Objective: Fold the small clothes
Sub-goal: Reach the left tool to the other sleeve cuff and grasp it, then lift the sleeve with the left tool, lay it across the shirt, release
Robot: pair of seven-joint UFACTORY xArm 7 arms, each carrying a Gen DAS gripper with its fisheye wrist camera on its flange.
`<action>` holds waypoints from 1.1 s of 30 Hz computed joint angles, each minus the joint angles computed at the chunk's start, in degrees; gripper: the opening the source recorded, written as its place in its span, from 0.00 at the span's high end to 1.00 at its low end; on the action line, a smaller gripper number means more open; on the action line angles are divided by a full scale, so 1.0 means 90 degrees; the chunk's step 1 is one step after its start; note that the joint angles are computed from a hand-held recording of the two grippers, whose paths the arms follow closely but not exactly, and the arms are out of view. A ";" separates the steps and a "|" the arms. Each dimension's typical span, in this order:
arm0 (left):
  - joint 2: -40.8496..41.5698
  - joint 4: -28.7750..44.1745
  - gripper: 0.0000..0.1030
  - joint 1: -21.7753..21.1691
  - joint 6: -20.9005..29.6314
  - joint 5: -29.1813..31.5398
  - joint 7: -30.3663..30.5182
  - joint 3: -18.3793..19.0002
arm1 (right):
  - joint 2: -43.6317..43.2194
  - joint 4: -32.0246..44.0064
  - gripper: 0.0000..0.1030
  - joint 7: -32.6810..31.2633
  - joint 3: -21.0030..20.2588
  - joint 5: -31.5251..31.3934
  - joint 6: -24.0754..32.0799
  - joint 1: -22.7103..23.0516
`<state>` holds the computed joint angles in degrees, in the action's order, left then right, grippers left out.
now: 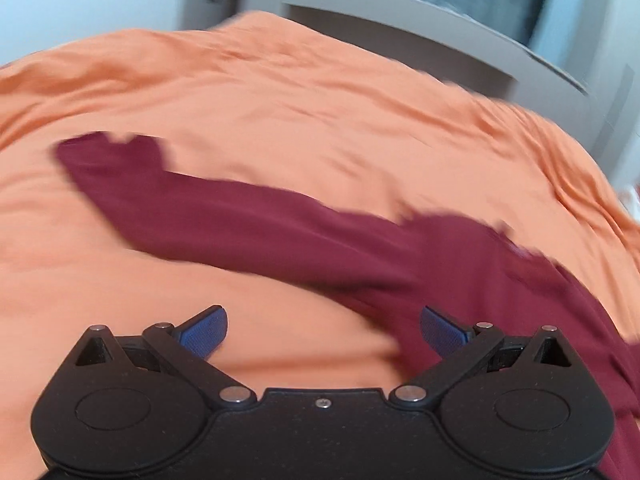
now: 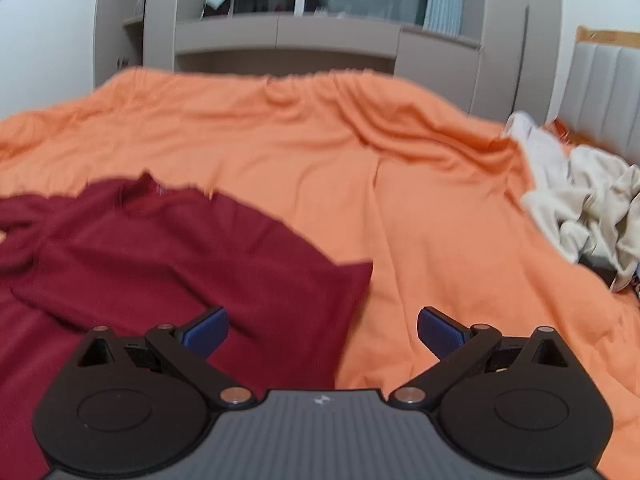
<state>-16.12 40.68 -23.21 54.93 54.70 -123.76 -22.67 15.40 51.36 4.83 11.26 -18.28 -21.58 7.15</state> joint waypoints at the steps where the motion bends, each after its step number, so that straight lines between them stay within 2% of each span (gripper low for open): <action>1: -0.0330 -0.0271 0.01 0.0009 0.0057 -0.0049 -0.0155 0.0039 | -0.0025 -0.0073 0.00 -0.0043 -0.0066 0.0139 -0.0188 0.0101; 5: -0.1712 -0.1355 0.01 0.0409 -0.0127 -0.0059 -0.0732 0.0166 | -0.0121 -0.0316 0.00 -0.0276 -0.0315 0.0716 -0.0800 0.0509; 9: -0.2447 -0.1944 0.01 0.1019 -0.0483 0.0200 -0.0852 0.0298 | -0.0132 -0.0424 0.00 -0.1243 -0.0773 0.2257 -0.1019 0.1289; 11: -0.2637 -0.2130 0.01 0.1355 -0.0595 0.0293 -0.0797 0.0361 | -0.0033 -0.0340 0.00 -0.1536 -0.0863 0.2809 -0.1056 0.1452; 16: -0.2945 -0.2535 0.01 0.2112 -0.0871 0.0326 -0.0869 0.0369 | 0.0237 -0.0102 0.00 -0.1648 -0.0868 0.3218 -0.1011 0.1446; 19: -0.3211 -0.2897 0.01 0.2676 -0.1478 0.0675 -0.1416 0.0303 | 0.0329 -0.0023 0.00 -0.1675 -0.0848 0.3208 -0.0903 0.1435; 21: -0.3228 -0.2939 0.04 0.2954 -0.1572 0.0843 -0.1682 0.0093 | 0.0381 0.0009 0.00 -0.1807 -0.0897 0.3256 -0.0873 0.1520; 24: -0.3090 -0.2873 0.19 0.3197 -0.1419 0.0998 -0.2007 -0.0163 | 0.0410 0.0007 0.00 -0.2081 -0.0985 0.3424 -0.0890 0.1705; 26: -0.3015 -0.2876 0.41 0.3239 -0.1306 0.1033 -0.2255 -0.0207 | 0.0416 -0.0005 0.00 -0.2159 -0.0976 0.3468 -0.0929 0.1726; 27: -0.2982 -0.2887 0.48 0.3255 -0.1285 0.1089 -0.2391 -0.0198 | 0.0407 -0.0014 0.00 -0.2176 -0.0965 0.3486 -0.0936 0.1725; 29: -0.2975 -0.2953 0.73 0.3239 -0.1308 0.1211 -0.2670 -0.0132 | 0.0406 -0.0018 0.00 -0.2167 -0.0936 0.3518 -0.0927 0.1712; 30: -0.3051 -0.3029 0.78 0.3188 -0.1308 0.1244 -0.2787 -0.0101 | 0.0401 -0.0017 0.00 -0.2158 -0.0925 0.3519 -0.0912 0.1698; 31: -0.3083 -0.3060 0.88 0.3153 -0.1271 0.1263 -0.2905 -0.0116 | 0.0398 -0.0020 0.00 -0.2151 -0.0917 0.3525 -0.0900 0.1693; 33: -0.3192 -0.3117 0.93 0.3078 -0.1143 0.1335 -0.3124 -0.0195 | 0.0386 -0.0020 0.00 -0.2124 -0.0902 0.3495 -0.0890 0.1663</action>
<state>-44.86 12.63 4.49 44.65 66.72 -151.87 -24.42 18.87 51.19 -14.28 3.14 13.18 -29.60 22.12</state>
